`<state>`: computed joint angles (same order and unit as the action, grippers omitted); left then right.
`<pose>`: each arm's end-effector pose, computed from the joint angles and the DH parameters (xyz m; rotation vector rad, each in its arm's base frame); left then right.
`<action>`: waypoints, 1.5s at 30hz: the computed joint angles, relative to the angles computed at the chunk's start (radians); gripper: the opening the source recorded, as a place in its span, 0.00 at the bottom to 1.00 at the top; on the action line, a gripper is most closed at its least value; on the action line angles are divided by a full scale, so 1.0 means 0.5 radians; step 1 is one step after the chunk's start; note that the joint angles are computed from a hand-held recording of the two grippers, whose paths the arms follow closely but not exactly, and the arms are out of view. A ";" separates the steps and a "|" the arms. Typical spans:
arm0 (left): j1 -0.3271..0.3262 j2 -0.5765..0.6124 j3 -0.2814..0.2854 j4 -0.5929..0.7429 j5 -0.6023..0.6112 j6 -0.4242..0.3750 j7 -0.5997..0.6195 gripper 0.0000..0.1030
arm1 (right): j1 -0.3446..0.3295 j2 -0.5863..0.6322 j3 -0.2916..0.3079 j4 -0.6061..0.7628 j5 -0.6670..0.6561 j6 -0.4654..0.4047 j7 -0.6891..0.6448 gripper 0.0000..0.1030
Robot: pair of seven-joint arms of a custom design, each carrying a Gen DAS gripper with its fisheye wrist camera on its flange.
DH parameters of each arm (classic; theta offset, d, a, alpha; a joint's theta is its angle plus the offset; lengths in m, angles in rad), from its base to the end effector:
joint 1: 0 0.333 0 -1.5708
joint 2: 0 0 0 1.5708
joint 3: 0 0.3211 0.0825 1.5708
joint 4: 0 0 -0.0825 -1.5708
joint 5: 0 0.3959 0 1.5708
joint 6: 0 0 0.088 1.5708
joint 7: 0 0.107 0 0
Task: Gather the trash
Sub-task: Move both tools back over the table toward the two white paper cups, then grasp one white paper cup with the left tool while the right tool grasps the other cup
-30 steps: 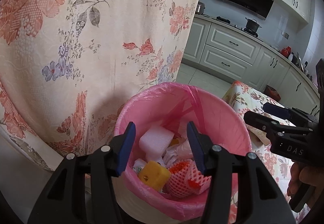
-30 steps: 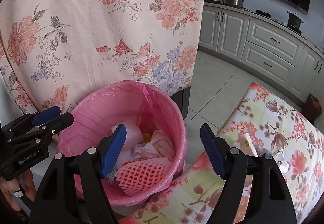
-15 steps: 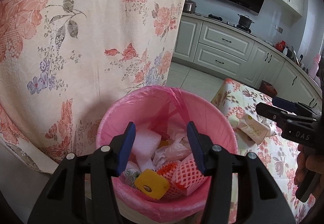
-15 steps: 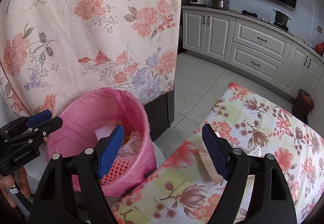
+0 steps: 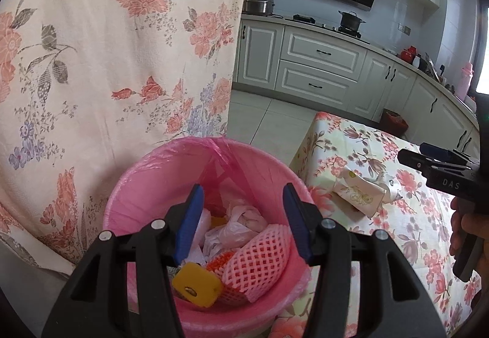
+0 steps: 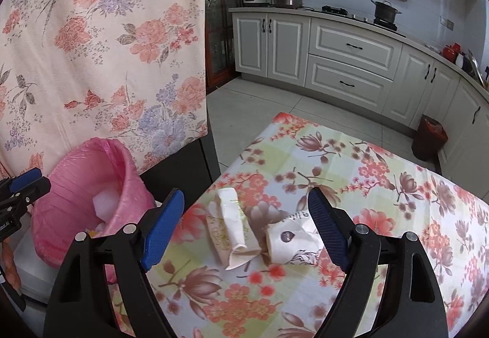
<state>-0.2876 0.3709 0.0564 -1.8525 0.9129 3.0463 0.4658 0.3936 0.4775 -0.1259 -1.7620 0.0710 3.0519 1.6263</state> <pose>0.6447 -0.2187 0.3944 -1.7238 1.7508 -0.8857 0.6927 0.1982 0.3922 -1.8559 1.5437 -0.6247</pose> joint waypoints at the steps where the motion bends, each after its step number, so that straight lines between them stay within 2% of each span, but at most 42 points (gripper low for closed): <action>1: 0.002 0.013 -0.018 0.021 -0.014 -0.009 0.024 0.50 | -0.010 0.000 -0.004 -0.009 0.003 0.003 -0.002 0.77; 10: -0.028 0.155 -0.125 0.210 -0.202 -0.110 0.283 0.51 | -0.106 0.057 0.007 -0.008 0.020 -0.038 -0.068 0.80; 15: -0.044 0.239 -0.179 0.317 -0.336 -0.162 0.456 0.51 | -0.178 0.100 0.068 0.002 0.055 -0.066 -0.146 0.82; 25: -0.111 0.360 -0.196 0.486 -0.498 -0.232 0.665 0.53 | -0.243 0.203 0.129 0.082 0.109 -0.151 -0.268 0.82; 33: -0.105 0.434 -0.242 0.585 -0.648 -0.277 0.811 0.54 | -0.273 0.280 0.158 0.174 0.131 -0.232 -0.367 0.81; 37: -0.082 0.494 -0.300 0.670 -0.750 -0.320 0.913 0.59 | -0.276 0.307 0.166 0.206 0.131 -0.240 -0.423 0.80; 40: -0.092 0.552 -0.322 0.758 -0.801 -0.366 0.995 0.59 | -0.295 0.324 0.188 0.229 0.149 -0.252 -0.463 0.73; 42: -0.103 0.596 -0.333 0.827 -0.838 -0.403 1.040 0.59 | -0.309 0.333 0.201 0.240 0.168 -0.260 -0.483 0.63; 45: -0.118 0.661 -0.347 0.927 -0.895 -0.462 1.090 0.59 | -0.341 0.330 0.238 0.231 0.203 -0.239 -0.539 0.63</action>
